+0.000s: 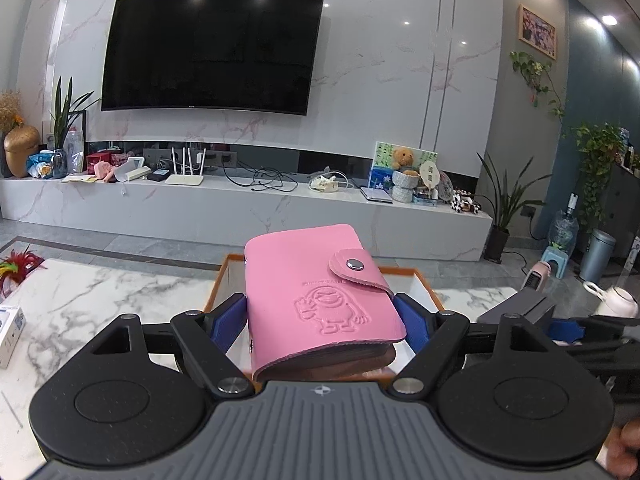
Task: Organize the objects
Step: 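Lift and carry the pink wallet and black box over the orange box, then lower the pink wallet with the left gripper while the right lowers the black box into the box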
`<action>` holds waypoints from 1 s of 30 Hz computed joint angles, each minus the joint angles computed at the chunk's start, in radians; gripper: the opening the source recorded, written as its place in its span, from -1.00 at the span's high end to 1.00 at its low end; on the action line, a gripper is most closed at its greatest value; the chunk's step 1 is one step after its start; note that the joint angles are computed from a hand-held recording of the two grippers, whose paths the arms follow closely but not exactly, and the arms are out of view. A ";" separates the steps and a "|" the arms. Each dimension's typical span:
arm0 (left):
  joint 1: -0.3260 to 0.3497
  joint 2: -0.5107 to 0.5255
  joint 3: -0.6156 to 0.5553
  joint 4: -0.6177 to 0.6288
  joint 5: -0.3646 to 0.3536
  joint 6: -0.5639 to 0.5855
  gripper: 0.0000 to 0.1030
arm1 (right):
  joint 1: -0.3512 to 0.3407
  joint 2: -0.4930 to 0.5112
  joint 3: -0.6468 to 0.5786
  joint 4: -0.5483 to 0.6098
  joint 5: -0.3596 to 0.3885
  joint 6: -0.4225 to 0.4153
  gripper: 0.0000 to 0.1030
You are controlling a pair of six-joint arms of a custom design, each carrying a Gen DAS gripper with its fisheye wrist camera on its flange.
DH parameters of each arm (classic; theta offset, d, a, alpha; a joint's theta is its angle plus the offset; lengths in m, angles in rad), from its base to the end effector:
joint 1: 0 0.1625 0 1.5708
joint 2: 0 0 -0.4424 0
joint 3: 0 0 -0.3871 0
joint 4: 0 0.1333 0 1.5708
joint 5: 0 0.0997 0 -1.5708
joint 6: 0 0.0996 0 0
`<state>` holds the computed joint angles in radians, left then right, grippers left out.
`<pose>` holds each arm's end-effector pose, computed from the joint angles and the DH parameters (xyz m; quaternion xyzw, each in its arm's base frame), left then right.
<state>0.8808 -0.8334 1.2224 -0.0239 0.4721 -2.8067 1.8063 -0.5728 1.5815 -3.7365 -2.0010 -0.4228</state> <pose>-0.2504 -0.6521 0.2339 0.0864 0.7574 -0.5519 0.3379 0.2528 -0.6603 0.1296 0.1540 -0.8118 0.5151 0.2279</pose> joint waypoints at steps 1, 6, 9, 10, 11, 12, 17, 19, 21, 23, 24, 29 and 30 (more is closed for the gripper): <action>0.010 0.010 -0.023 0.004 0.005 0.006 -0.80 | -0.003 0.003 -0.022 0.010 0.002 0.003 -0.59; 0.069 0.096 -0.212 0.147 0.031 -0.033 -0.80 | -0.022 0.036 -0.176 0.123 0.026 0.020 -0.59; 0.105 0.154 -0.331 0.256 0.040 -0.079 -0.80 | -0.035 0.073 -0.310 0.265 0.030 0.031 -0.59; 0.114 0.177 -0.374 0.304 0.037 -0.104 -0.80 | -0.041 0.089 -0.363 0.332 0.029 0.032 -0.59; 0.122 0.203 -0.420 0.361 0.032 -0.133 -0.80 | -0.046 0.103 -0.410 0.391 0.027 0.039 -0.59; 0.130 0.230 -0.466 0.421 0.027 -0.163 -0.80 | -0.052 0.116 -0.456 0.454 0.023 0.052 -0.59; 0.150 0.343 -0.639 0.657 0.001 -0.273 -0.80 | -0.076 0.216 -0.712 0.729 -0.028 0.128 -0.59; 0.153 0.372 -0.686 0.742 0.008 -0.324 -0.79 | -0.080 0.256 -0.802 0.806 -0.048 0.128 -0.59; 0.152 0.394 -0.722 0.808 0.012 -0.364 -0.79 | -0.082 0.288 -0.871 0.865 -0.066 0.115 -0.59; 0.150 0.420 -0.773 0.872 0.013 -0.383 -0.79 | -0.082 0.313 -0.932 0.930 -0.072 0.121 -0.59; 0.150 0.434 -0.802 0.907 0.015 -0.394 -0.79 | -0.084 0.319 -0.942 0.946 -0.075 0.124 -0.59; 0.158 0.548 -1.034 1.121 0.018 -0.476 -0.79 | -0.079 0.374 -1.064 1.112 -0.115 0.150 -0.59; 0.159 0.567 -1.071 1.154 0.015 -0.483 -0.79 | -0.077 0.389 -1.097 1.152 -0.129 0.149 -0.58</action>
<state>1.0394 -0.2664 0.1516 1.1302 0.4870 -3.2896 1.7298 -0.1836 0.4847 -2.5848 -2.1296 -0.2733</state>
